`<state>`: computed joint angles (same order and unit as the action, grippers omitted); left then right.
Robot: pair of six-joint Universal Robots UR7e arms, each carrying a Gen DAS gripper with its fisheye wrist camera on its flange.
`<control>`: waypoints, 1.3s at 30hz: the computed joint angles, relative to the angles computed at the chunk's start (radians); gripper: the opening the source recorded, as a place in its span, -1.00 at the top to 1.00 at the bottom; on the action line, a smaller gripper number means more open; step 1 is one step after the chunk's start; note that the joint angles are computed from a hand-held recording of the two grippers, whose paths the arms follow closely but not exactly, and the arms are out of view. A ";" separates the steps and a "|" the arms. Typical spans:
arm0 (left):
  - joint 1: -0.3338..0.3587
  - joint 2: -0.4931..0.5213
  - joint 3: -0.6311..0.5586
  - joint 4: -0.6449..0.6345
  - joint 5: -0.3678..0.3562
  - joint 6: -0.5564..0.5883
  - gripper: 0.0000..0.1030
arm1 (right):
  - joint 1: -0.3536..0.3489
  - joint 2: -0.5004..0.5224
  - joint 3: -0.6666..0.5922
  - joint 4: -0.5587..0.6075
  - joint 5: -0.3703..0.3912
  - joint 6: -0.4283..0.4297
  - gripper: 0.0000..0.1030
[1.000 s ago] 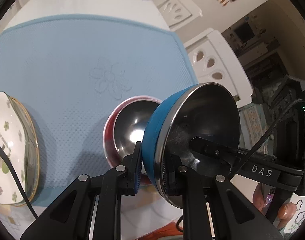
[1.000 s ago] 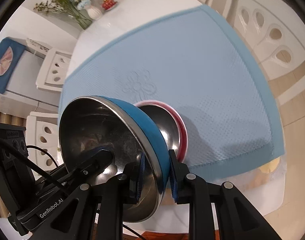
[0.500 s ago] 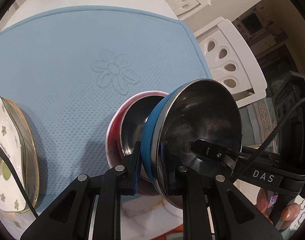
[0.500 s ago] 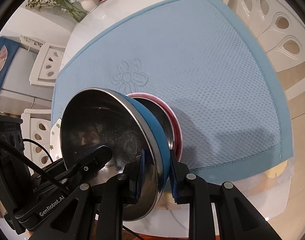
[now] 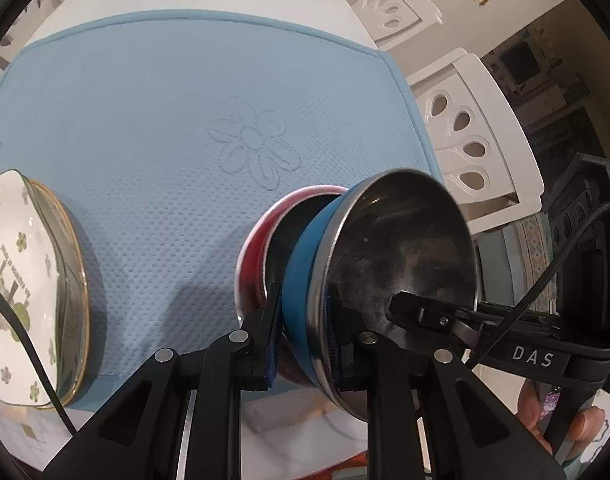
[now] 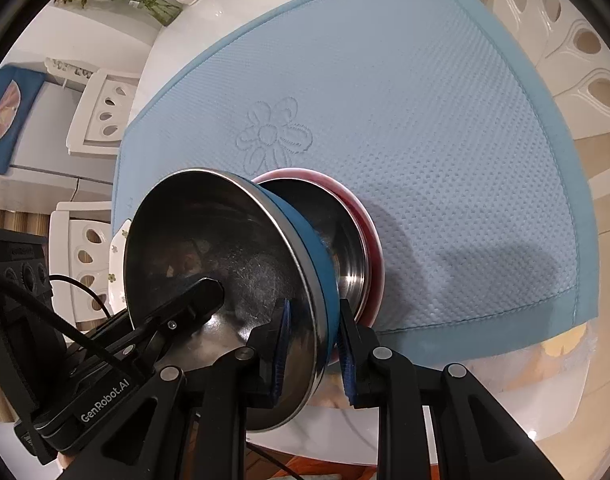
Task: Organize plates and bowls
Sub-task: 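Carry the blue bowl with the right gripper into the pink-red steel bowl, then open the right gripper and withdraw it from the nested bowls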
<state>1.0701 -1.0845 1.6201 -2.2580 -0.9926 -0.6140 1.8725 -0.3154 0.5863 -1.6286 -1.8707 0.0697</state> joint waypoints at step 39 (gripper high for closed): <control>-0.102 -0.175 0.220 -0.219 0.101 0.027 0.58 | 0.047 -0.148 0.218 -0.190 -0.091 -0.015 0.58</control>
<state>0.9683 -1.2597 1.8398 -2.4772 -0.8913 -0.5874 1.9200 -0.4635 0.8042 -1.8189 -1.9616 0.0547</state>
